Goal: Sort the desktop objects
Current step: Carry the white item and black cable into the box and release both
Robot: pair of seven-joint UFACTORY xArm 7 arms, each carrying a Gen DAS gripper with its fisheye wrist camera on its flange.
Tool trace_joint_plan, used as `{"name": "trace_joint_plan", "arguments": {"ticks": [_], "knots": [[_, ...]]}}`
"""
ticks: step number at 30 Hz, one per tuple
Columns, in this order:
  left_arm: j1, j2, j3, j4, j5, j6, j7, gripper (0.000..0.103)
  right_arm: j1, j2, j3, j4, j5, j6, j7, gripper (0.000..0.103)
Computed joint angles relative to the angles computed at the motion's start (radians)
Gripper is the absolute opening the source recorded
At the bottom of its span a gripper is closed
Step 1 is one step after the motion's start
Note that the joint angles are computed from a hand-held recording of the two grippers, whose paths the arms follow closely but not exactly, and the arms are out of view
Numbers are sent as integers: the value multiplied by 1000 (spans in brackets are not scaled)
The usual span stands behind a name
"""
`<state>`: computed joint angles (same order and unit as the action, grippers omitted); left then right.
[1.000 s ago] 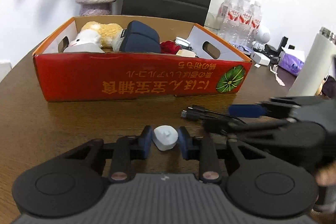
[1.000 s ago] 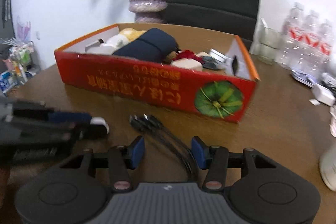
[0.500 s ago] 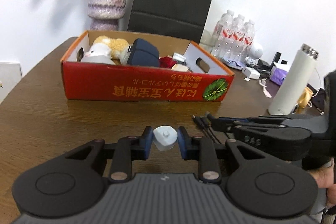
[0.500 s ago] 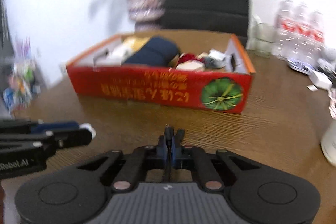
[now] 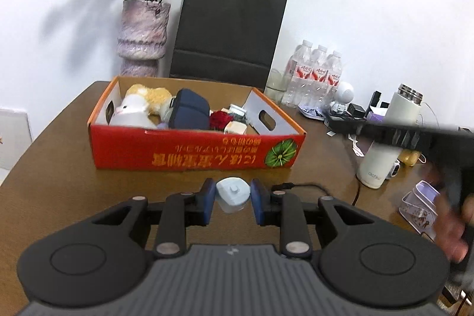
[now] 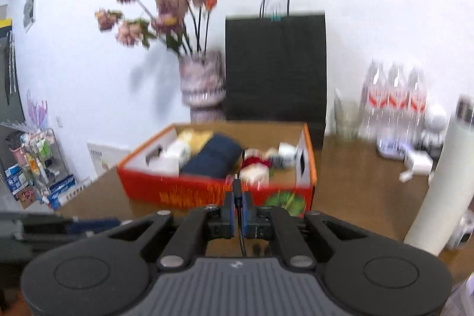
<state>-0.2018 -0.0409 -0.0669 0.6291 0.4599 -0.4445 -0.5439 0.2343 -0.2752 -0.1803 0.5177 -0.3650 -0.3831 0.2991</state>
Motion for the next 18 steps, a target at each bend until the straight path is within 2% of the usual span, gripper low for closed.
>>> {"name": "trace_joint_plan", "arguments": {"ticks": [2,7,9,11,12,15,16,18], "knots": [[3,13,6,34,30,6,-19,27,3,1,-13,44,-13,3,-4,4],[60,86,9,208,298,2,-230,27,37,74,-64,237,-66,32,17,4],[101,128,-19,298,396,20,-319,27,-8,115,-15,308,-35,29,-11,4],[126,161,-47,360,417,42,-332,27,-54,167,43,390,2,36,-50,4],[142,180,-64,393,433,50,-337,27,-57,190,47,430,-14,45,-35,4],[223,242,-143,499,524,77,-410,27,-109,274,134,546,126,71,-163,4],[237,259,-160,523,528,88,-412,27,-118,300,145,581,132,86,-162,4],[300,306,-234,588,586,121,-441,27,-212,359,227,658,43,117,-62,4]]}}
